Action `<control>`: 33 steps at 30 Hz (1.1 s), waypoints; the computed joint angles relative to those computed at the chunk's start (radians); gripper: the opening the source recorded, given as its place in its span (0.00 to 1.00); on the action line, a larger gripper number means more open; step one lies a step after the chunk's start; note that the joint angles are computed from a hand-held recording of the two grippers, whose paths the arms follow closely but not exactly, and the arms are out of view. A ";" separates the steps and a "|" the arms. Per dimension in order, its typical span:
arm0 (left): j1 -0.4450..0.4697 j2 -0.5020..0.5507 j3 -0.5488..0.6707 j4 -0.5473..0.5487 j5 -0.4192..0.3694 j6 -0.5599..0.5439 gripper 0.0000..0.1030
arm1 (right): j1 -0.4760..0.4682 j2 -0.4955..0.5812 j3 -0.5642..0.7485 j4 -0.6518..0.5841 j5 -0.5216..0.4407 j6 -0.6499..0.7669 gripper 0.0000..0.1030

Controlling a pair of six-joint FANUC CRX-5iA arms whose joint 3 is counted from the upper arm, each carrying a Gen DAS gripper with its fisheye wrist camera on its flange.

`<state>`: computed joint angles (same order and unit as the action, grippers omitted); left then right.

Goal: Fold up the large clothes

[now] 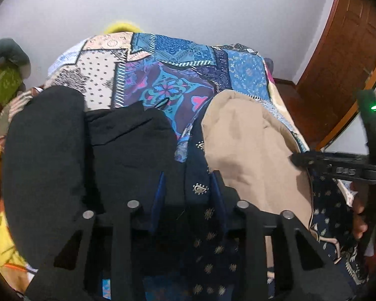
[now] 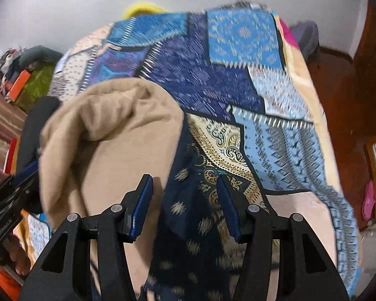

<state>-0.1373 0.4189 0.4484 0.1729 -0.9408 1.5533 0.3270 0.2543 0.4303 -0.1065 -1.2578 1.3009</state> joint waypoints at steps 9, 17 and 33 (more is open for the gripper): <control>-0.012 -0.009 -0.054 0.045 0.074 -0.074 0.09 | -0.049 -0.004 -0.008 -0.089 0.023 -0.035 0.07; -0.013 -0.116 -0.114 0.064 0.044 -0.110 0.07 | -0.059 -0.108 -0.033 -0.095 0.063 0.002 0.05; -0.089 -0.466 -0.333 0.027 -0.038 -0.169 0.07 | 0.052 -0.524 -0.316 0.003 0.059 0.123 0.05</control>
